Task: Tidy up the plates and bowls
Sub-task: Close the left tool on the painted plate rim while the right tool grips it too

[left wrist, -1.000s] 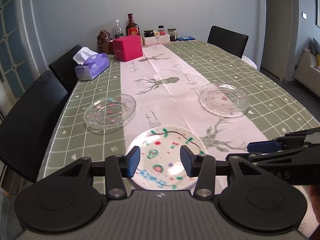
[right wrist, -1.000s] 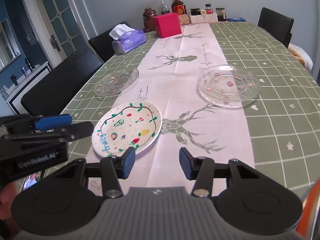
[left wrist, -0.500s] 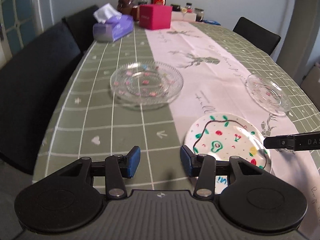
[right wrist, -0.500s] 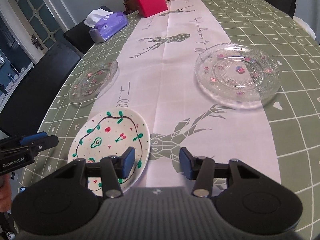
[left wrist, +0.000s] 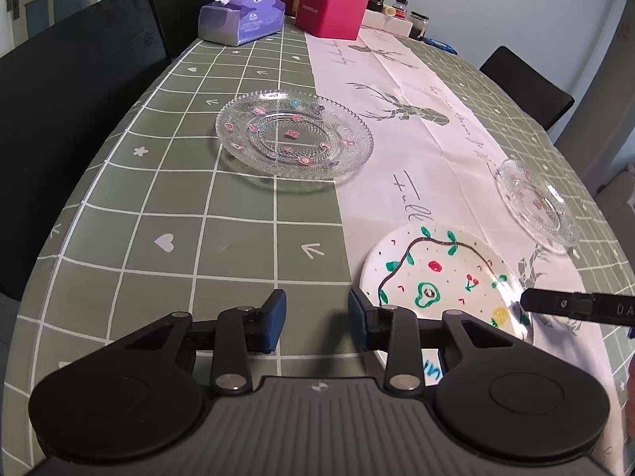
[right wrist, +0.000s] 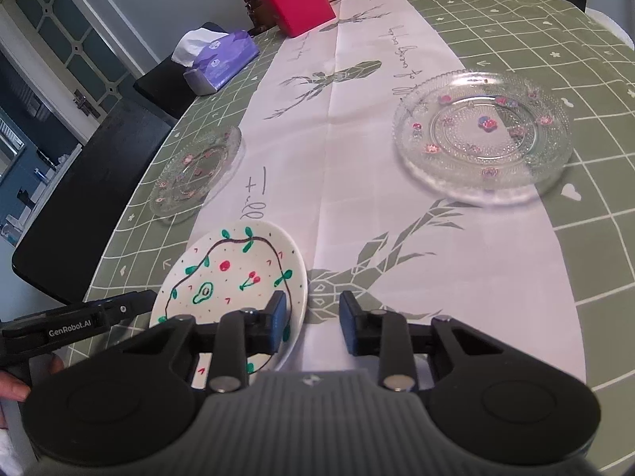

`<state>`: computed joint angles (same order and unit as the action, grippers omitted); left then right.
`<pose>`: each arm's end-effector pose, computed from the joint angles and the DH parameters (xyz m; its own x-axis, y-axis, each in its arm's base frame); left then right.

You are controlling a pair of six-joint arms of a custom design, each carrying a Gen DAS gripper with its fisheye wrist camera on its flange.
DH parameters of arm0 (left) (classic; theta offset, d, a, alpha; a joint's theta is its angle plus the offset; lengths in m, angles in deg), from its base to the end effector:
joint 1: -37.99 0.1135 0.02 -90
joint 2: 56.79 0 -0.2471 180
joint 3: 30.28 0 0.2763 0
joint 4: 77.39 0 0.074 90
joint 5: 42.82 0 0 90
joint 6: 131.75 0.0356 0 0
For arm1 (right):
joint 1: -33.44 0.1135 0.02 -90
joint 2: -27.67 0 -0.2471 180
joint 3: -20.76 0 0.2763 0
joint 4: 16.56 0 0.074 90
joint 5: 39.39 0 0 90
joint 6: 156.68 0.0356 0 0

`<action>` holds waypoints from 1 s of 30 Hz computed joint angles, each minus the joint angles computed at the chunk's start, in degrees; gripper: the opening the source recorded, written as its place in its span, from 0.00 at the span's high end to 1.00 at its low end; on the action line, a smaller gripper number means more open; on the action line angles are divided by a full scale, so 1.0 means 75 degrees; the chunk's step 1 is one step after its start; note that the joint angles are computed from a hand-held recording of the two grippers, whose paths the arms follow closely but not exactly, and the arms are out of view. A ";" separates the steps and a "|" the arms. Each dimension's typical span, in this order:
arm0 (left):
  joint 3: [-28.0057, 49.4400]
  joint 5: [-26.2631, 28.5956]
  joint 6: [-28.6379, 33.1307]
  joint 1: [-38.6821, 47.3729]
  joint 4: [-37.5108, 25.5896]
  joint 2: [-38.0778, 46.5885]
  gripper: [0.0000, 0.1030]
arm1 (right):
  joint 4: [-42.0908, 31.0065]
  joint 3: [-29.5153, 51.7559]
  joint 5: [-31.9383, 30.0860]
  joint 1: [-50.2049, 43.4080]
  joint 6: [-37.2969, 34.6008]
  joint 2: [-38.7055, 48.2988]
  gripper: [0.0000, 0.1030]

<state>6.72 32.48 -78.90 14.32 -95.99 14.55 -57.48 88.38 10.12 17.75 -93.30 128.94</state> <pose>0.2183 -0.0858 0.1052 -0.7325 -0.3167 -0.6026 -0.2435 0.9485 -0.2025 0.3193 -0.0657 0.1053 -0.8473 -0.1160 -0.5183 -0.3806 0.8131 0.4403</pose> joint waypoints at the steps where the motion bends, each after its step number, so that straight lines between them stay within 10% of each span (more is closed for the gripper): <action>1: -0.0051 0.0020 -0.0085 0.0042 0.0034 -0.0074 0.61 | -0.0008 0.0004 -0.0013 -0.0006 0.0008 0.0006 0.72; 14: -0.0385 0.1498 -0.0774 0.0527 0.1006 -0.0019 0.71 | -0.0391 0.0192 -0.0250 -0.0059 -0.0192 0.0252 0.84; 30: -0.0160 0.1274 -0.0802 0.0206 0.0815 0.0184 0.87 | -0.1198 0.0904 -0.0909 -0.0346 -0.0006 0.1099 0.95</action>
